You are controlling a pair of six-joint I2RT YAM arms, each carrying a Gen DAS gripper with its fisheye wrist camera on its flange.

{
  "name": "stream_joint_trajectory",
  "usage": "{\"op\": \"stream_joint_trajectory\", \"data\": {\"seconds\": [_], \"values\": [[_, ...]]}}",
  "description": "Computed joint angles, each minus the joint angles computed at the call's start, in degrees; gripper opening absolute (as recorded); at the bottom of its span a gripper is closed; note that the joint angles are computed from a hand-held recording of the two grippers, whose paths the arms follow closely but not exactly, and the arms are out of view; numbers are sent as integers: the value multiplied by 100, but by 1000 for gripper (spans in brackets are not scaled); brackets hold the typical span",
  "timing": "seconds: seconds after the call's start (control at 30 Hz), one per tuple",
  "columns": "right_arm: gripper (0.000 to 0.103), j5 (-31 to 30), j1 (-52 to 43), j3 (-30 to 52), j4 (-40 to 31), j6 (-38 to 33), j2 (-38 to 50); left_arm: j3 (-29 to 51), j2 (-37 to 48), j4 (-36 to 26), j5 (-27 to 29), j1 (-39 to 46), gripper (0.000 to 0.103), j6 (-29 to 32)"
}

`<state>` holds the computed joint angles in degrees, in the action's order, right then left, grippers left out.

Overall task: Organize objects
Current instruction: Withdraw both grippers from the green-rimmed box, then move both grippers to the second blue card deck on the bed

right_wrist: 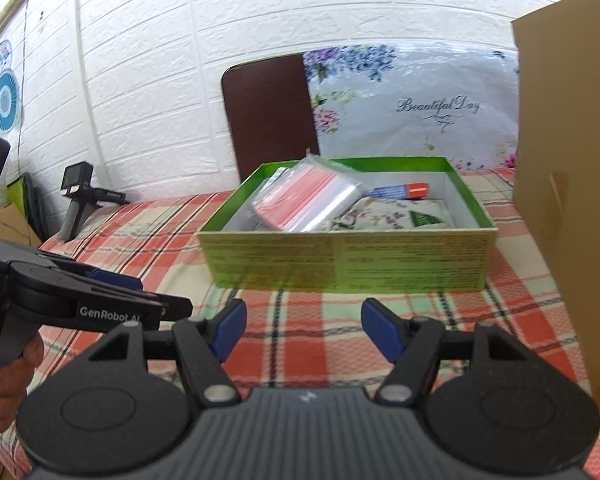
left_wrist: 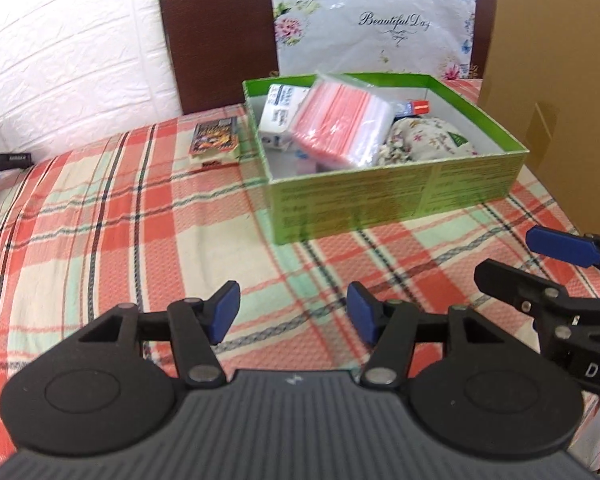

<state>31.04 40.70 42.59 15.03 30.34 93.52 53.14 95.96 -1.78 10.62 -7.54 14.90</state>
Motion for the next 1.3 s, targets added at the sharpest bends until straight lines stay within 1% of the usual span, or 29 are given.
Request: {"op": "stream_joint_trajectory", "data": {"seconds": [0.17,0.33,0.8,0.9,1.1,1.3], "values": [[66,3,75,134,-81,38,137,-22,95,-10,52,119,61,16],[66,151,96,124,-125,153,89,-54,104,2,116,123,61,43],[66,117,87,357,-332,196,303,-121,188,135,231,269,64,171],[70,93,85,506,-427,186,423,-64,284,148,286,359,65,176],[70,-33,94,999,-686,75,819,150,560,120,433,605,65,200],[70,-271,147,1754,-973,-222,1355,431,911,152,592,965,65,179]]}}
